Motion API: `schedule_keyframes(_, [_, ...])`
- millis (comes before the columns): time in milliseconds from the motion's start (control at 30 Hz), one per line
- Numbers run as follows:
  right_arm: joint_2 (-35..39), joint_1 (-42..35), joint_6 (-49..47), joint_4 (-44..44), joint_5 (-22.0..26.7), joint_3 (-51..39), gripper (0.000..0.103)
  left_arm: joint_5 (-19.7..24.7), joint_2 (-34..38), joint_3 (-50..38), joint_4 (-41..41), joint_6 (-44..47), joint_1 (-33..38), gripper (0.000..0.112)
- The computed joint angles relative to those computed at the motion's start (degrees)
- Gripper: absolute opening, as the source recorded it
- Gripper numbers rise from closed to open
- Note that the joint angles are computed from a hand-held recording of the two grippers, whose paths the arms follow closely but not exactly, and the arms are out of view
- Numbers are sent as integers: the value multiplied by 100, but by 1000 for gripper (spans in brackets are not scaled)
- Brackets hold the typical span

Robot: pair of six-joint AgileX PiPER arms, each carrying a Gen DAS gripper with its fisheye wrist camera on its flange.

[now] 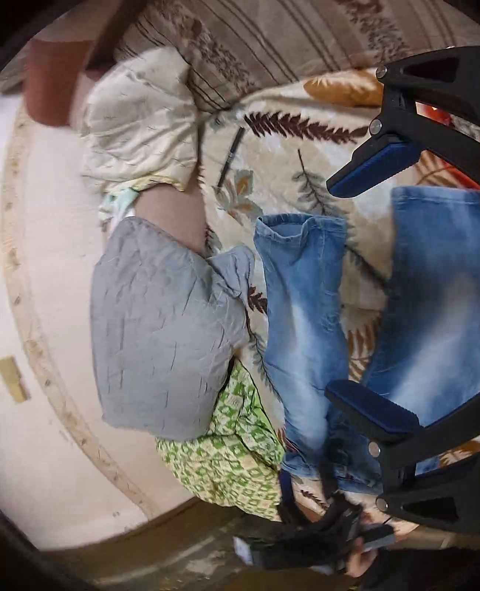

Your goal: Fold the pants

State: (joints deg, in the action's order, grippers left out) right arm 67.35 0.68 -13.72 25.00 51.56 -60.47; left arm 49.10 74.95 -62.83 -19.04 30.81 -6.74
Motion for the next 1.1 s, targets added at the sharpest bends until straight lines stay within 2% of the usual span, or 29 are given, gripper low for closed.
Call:
schedule_keyframes(100, [898,-159,116,98,129,-494,99,-340,724,-341,664,-177,-459,101])
schedule_keyframes(333, [2507,-472,-131,589,174,-1271,98,-506,1920,-1127,606,529,-874,101])
schedule_keyframes(400, [2881,-446,-112,581,209,-1506,94,-534,2266,-1382,812,526,-961,101])
schedule_keyframes(467, [3206,-432,-183,686,250,-1674,85,-537,2566,-1603,887,557,-947,101])
schedule_keyframes(500, [3362,-416,-230,742,245,-1751,85,-519,2718,-1737,891,565,-916,101])
schedule_keyframes(667, [4026,-294,-173,679,247,-2226,74,-170,3395,-2475,721,589,-715,99])
schedule_keyframes(700, [4141,-297,-200,723,257,-2318,71,-83,3507,-2602,724,594,-697,96])
schedule_keyframes(733, [4245,-303,-224,763,251,-2403,62,3,3596,-2701,758,565,-690,92])
schedule_keyframes(767, [4315,-306,-216,773,248,-2469,51,159,3731,-2860,793,520,-676,81])
schedule_keyframes(800, [4384,-305,-206,765,209,-2531,44,376,3877,-3045,778,494,-646,63])
schedule_keyframes(833, [4404,-289,-210,749,171,-2549,30,553,4001,-3193,768,440,-619,49])
schedule_keyframes(867, [4410,-284,-245,749,167,-2557,19,764,4149,-3361,817,292,-596,22])
schedule_keyframes(900, [4401,-269,-271,725,149,-2540,12,882,4235,-3442,882,155,-583,7])
schedule_keyframes(933, [4346,-255,-292,694,95,-2470,7,924,4250,-3435,887,105,-564,6])
schedule_keyframes(1100, [3915,-358,-465,692,2,-2100,5,394,3328,-2457,490,590,-488,4])
